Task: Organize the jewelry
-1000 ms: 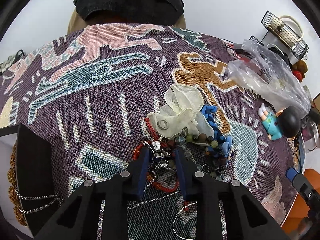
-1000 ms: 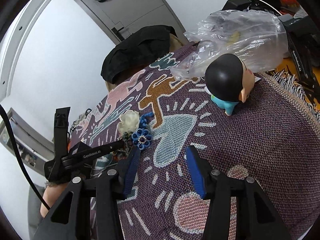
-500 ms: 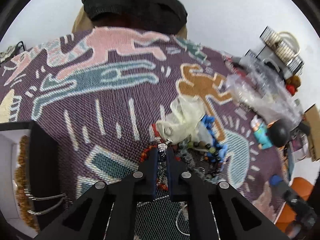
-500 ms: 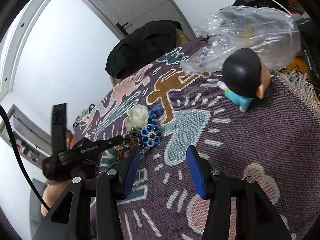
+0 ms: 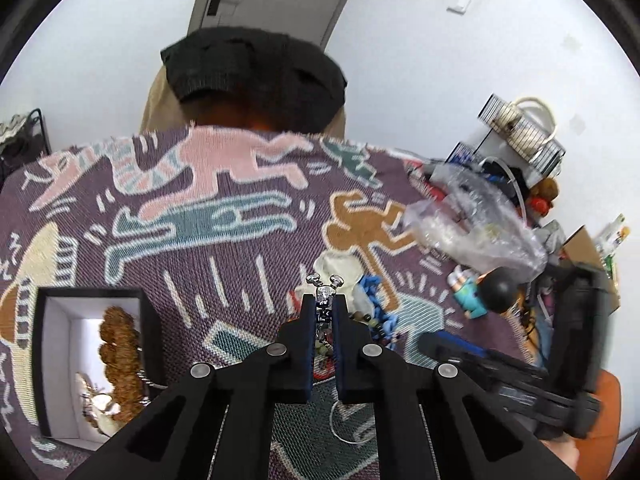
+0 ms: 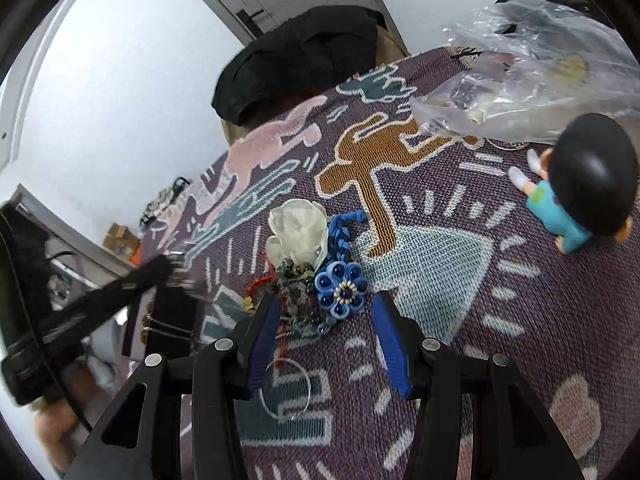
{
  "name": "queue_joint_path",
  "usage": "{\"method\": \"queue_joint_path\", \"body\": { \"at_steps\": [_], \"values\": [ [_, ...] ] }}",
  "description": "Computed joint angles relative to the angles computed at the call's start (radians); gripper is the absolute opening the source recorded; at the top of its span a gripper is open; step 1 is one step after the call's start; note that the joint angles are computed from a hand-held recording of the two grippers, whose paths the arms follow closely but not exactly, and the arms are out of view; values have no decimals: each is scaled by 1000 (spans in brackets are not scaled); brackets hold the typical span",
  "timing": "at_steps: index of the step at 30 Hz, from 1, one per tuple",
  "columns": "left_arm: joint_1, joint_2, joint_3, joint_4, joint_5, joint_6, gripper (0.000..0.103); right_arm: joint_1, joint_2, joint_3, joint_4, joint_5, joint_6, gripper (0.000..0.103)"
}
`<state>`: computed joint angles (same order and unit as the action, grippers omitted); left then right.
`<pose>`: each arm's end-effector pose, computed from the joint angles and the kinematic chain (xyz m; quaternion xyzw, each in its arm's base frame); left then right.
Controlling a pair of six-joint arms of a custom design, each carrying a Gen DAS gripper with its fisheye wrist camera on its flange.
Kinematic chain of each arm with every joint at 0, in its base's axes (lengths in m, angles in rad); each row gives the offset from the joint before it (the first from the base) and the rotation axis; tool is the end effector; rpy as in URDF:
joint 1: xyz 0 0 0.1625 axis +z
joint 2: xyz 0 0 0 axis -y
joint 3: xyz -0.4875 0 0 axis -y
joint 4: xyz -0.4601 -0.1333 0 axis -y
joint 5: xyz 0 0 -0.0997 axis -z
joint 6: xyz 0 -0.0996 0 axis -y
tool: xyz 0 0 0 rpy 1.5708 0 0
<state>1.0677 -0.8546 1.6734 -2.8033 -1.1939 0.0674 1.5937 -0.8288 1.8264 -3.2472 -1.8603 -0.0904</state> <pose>-0.2189 -0.7503 0.1495 0.2336 0.9333 -0.2366 0.1354 0.1212 -0.7139 0.1236 0.0049 -0.9343 0.3247 0.1471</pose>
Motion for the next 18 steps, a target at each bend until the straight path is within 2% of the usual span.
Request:
{"method": "queue_joint_path", "body": {
  "at_steps": [4,6,10,14,16,17,18],
  "values": [
    [-15,-35,19,-35,-16,19,7,12,35,-54,54,-56,-10,50],
    [-21,-49,26,-49,-20,24,6,19,51,-68,44,-98,-19,50],
    [-28,-81,42,-79,-24,31,5,13,49,-66,39,-84,-8,50],
    [-29,-104,52,-95,-22,36,5,29,53,-59,2,-97,-51,50],
    [-29,-109,55,-101,-19,37,5,40,57,-65,21,-102,-67,37],
    [-29,-112,56,-102,-20,36,5,45,59,-73,47,-108,-62,24],
    [-28,-115,56,-102,-21,37,5,47,61,-78,64,-109,-55,16]
  ]
}}
